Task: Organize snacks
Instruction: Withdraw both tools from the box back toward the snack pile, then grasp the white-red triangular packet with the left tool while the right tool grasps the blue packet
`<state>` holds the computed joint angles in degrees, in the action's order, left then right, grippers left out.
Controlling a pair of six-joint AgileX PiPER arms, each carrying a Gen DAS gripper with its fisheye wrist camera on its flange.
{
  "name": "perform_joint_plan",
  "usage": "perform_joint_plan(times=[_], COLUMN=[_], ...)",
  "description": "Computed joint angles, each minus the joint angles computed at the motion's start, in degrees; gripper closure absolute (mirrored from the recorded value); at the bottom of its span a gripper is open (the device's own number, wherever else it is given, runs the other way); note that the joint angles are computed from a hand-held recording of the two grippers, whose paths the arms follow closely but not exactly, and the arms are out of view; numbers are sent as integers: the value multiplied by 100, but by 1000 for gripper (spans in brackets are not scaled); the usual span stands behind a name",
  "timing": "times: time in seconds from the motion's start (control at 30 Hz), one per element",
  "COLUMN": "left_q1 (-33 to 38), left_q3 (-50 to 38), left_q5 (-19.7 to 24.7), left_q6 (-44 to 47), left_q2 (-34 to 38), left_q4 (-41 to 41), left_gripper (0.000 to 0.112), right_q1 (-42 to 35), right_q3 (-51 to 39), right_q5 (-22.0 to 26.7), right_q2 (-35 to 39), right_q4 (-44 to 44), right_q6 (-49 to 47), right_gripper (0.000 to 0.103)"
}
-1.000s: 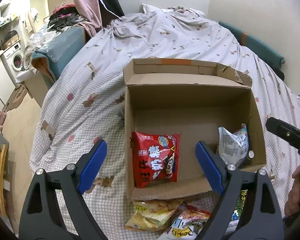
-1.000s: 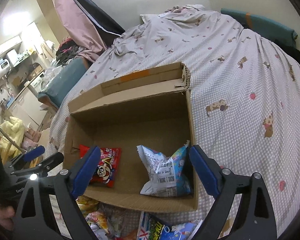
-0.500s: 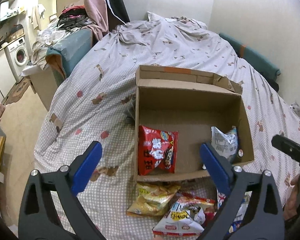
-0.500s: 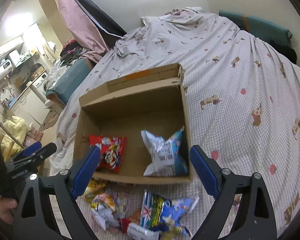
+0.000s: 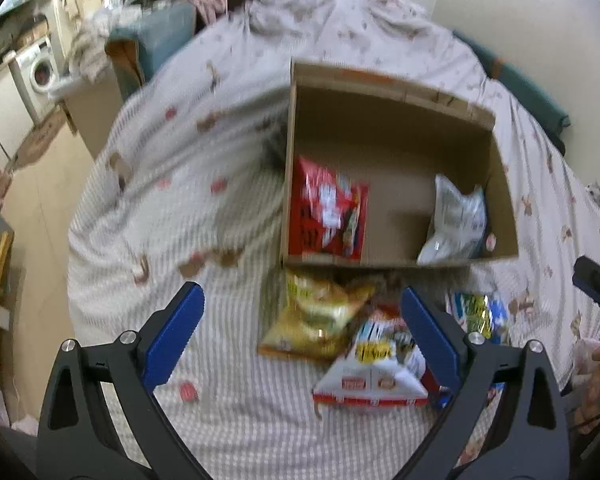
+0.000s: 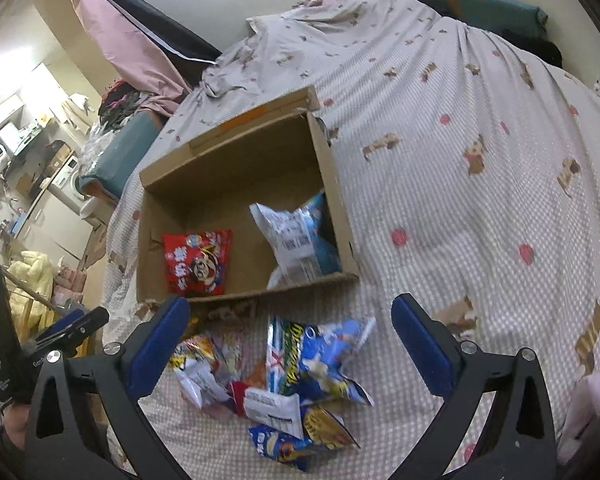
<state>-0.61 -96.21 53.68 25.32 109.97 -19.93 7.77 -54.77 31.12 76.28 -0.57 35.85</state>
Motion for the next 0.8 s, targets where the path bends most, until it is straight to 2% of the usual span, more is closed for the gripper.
perform_joint_plan(times=[0.17,0.3,0.4,0.47,0.57,0.67,0.8], left_q1=[-218,-402,-517,-409,-212,-272,-541], left_q3=[-60,-30,36,-128,-165,-222,-380], left_q5=[662,1244,1082,1232,1156,1155,1290], left_q6=[98,115,-125,-168,-267,-404,-597], left_q2=[301,672,766,886,873,952,1253], left_q4=[188,29,236,42,-258,-110,41], left_gripper=[15,15,23,26,26,26,34], right_q1=[-161,-266,-235,-218,-232,-360,-456], right_q3=[265,368,432,440,475,491,414], right_q5=[32,78,66,72,73,40,-3], right_q2=[-88,-91,-150,-167,-200,-188,-74], right_q4=[320,476,380,274,238,521,924], right_q6=[-254,-434,-416,-379,-383,-606,-921], right_gripper=[0,0,0,0,0,0,0])
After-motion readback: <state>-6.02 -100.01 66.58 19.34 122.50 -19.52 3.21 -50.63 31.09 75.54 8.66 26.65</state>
